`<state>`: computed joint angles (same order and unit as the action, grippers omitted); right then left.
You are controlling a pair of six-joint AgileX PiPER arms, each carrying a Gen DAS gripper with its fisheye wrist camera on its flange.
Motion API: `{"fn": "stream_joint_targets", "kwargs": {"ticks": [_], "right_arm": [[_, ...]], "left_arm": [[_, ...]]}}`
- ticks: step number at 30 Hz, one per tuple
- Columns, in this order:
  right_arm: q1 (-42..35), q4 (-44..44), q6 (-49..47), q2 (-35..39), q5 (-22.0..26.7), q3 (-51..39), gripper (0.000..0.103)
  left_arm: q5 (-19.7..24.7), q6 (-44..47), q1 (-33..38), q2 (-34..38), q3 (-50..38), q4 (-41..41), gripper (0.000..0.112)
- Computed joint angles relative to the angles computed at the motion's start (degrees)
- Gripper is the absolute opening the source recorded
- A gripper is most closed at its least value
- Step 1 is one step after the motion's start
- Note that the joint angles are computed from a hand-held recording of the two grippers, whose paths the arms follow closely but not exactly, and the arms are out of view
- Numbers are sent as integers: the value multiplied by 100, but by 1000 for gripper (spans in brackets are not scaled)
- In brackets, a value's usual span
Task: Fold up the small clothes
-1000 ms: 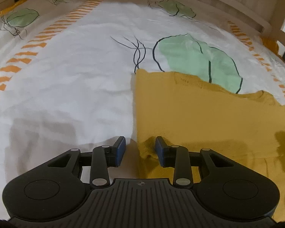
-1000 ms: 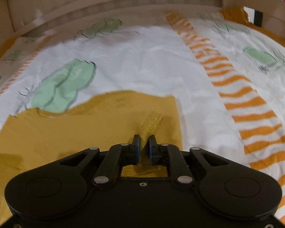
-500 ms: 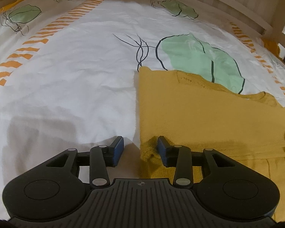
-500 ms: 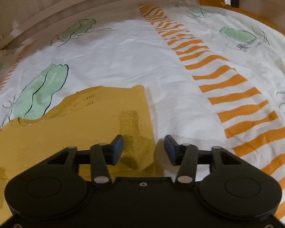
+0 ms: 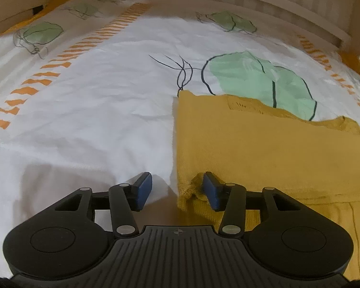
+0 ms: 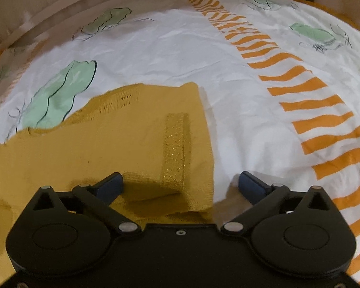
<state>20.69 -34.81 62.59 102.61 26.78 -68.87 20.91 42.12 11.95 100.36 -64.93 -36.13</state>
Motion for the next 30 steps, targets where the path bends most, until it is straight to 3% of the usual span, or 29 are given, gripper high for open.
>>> {"fn": "stream_joint_targets", "kwargs": {"ticks": [5, 12, 16, 21, 30], "right_arm": [[4, -577, 817, -34, -299, 254, 103], [65, -350, 457, -59, -135, 202, 103], [12, 23, 17, -190, -127, 259, 102], [101, -131, 54, -393, 136, 367, 102], [191, -220, 152, -1071, 144, 941, 102]], "left_arm": [[95, 732, 117, -27, 36, -468, 47], [937, -504, 241, -23, -475, 445, 46], [909, -913, 194, -220, -358, 893, 46], [836, -1323, 94, -488, -159, 1591, 46], [1012, -994, 328, -1025, 57, 1338, 46]]}}
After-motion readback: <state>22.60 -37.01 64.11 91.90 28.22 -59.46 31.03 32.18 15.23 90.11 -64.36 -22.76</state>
